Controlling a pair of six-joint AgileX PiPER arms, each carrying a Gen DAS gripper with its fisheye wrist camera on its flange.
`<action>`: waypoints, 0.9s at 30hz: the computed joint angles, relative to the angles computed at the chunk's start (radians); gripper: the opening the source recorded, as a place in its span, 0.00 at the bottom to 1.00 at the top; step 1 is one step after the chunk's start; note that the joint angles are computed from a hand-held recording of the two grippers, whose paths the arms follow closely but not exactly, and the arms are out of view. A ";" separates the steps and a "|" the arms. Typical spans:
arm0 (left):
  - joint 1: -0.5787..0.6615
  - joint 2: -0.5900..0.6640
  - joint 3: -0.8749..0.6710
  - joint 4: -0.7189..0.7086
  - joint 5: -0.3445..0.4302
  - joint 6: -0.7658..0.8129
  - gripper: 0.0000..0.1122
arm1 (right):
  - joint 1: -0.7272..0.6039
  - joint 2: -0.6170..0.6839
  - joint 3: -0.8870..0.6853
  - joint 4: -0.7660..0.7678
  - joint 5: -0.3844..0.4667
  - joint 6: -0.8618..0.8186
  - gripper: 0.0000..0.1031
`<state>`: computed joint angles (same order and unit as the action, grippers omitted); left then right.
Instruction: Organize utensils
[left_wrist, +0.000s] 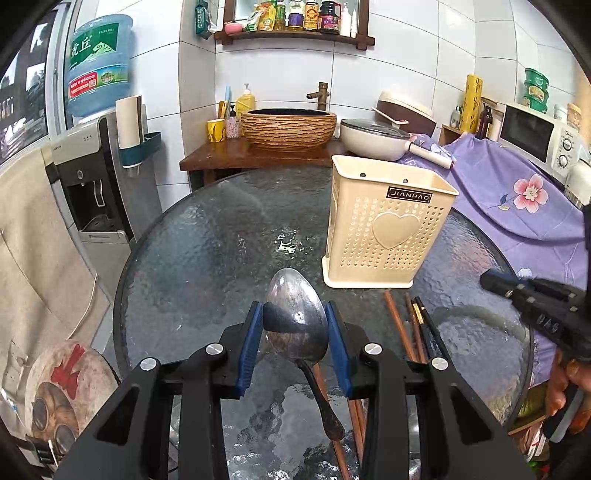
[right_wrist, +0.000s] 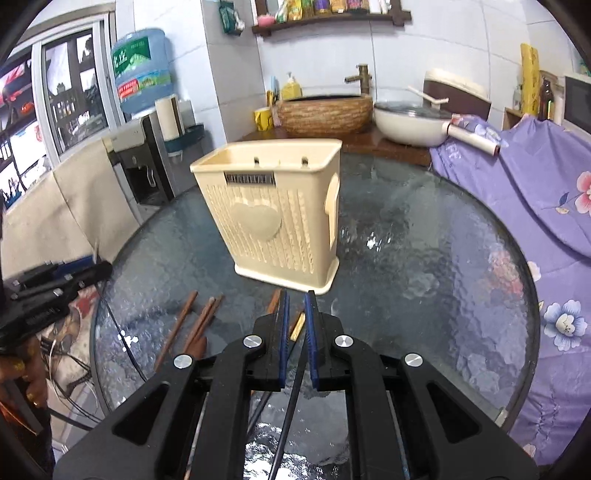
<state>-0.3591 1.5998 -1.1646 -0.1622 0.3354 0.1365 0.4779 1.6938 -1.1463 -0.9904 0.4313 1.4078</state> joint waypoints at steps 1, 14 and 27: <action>-0.001 0.000 0.000 0.000 0.001 -0.002 0.30 | -0.003 0.015 0.005 0.012 -0.013 -0.012 0.11; 0.005 0.005 -0.004 -0.048 0.016 0.052 0.20 | -0.019 0.253 -0.127 0.311 0.068 -0.284 0.26; 0.046 0.068 -0.027 0.088 0.058 -0.094 0.30 | -0.006 0.346 -0.291 0.351 0.181 -0.355 0.18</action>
